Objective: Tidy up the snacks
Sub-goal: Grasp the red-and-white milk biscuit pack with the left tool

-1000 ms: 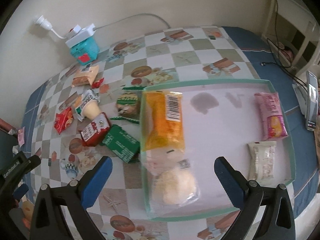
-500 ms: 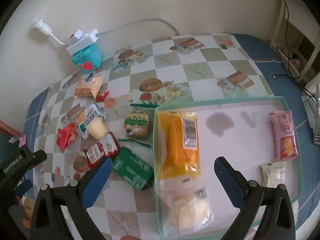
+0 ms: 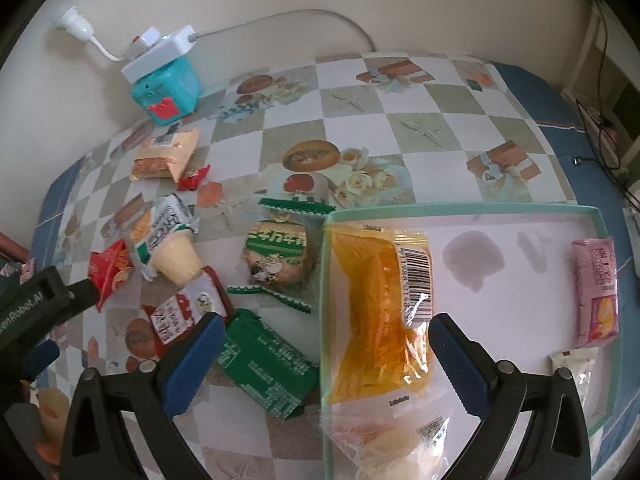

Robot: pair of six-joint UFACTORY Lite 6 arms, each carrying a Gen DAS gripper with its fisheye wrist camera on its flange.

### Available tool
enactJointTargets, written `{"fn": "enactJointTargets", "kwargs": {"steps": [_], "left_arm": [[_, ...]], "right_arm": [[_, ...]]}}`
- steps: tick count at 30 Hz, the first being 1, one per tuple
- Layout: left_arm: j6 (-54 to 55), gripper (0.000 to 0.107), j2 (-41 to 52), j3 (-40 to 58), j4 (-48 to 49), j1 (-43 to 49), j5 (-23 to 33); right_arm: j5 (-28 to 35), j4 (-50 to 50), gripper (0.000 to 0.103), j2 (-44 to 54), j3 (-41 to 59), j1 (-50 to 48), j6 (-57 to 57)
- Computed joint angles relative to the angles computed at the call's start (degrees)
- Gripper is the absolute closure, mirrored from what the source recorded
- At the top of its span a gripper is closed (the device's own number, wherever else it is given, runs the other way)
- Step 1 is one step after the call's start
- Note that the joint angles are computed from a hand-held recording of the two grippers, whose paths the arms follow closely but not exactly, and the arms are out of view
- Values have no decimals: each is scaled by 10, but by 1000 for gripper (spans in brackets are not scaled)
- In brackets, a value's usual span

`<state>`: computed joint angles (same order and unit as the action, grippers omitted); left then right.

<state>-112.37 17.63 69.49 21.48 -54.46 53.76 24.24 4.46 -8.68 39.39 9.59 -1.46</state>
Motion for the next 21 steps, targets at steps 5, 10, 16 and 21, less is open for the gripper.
{"fn": "enactJointTargets", "kwargs": {"steps": [5,10,16,21], "left_arm": [[28,8,45,39,-7,2,-4],[28,8,65,52,-10,3,-43],[50,8,117,113,0,-4,-50],[88,8,175,172,-23,-4,-53]], "right_arm": [[-2,-57,0,19,9,-2,54],[4,-89,0,23,18,-10,75],[9,-75,0,31,28,-48,44],[12,-36,0,41,37,-83,-5]]}}
